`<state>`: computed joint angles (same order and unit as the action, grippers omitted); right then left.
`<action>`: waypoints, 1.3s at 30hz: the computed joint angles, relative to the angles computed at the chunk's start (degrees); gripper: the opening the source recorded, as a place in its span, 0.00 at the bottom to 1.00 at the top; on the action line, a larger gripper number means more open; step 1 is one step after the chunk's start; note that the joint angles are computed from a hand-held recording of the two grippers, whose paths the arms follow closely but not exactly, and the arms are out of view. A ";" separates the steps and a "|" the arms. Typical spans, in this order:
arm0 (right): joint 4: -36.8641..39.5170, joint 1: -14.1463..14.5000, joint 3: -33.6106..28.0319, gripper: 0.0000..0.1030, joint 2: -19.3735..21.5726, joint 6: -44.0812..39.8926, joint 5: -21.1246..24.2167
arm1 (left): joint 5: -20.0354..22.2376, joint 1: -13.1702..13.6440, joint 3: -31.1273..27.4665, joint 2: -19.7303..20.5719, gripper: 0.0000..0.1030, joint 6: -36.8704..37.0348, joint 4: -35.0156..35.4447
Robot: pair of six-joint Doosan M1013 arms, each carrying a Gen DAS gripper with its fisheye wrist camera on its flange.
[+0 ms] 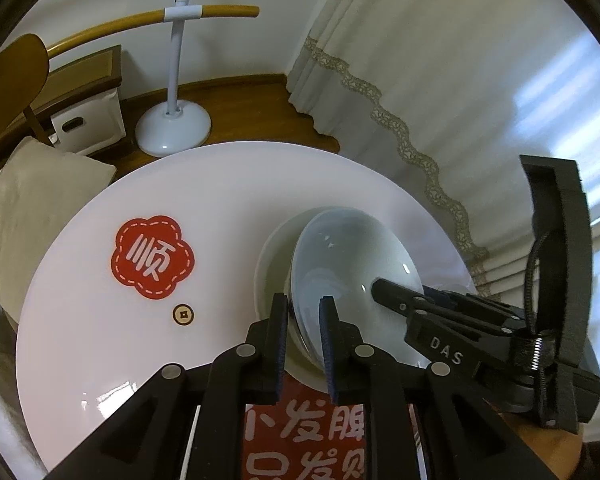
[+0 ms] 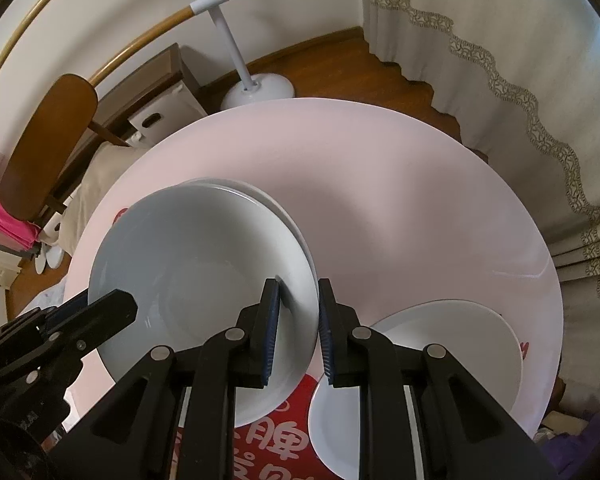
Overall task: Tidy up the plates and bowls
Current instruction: 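Carry the bowl with both grippers and lower it into another white bowl, then open both grippers to release the bowl and lift away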
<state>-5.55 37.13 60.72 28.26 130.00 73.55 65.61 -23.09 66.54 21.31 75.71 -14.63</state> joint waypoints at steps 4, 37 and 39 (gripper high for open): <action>-0.05 0.02 -0.11 0.18 0.11 0.14 0.11 | -0.11 0.08 0.12 -0.29 0.22 -0.12 -0.45; 9.05 -3.38 11.43 0.52 -11.82 -4.18 -11.58 | -0.31 -5.71 3.72 -5.99 0.49 -18.73 11.63; 9.32 -4.17 12.71 0.52 -13.25 -5.16 -11.15 | -0.15 -6.94 3.69 -6.07 0.50 -19.36 11.51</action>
<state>3.76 32.96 73.43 15.01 124.84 62.40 65.46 -30.04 70.23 15.24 56.35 -3.12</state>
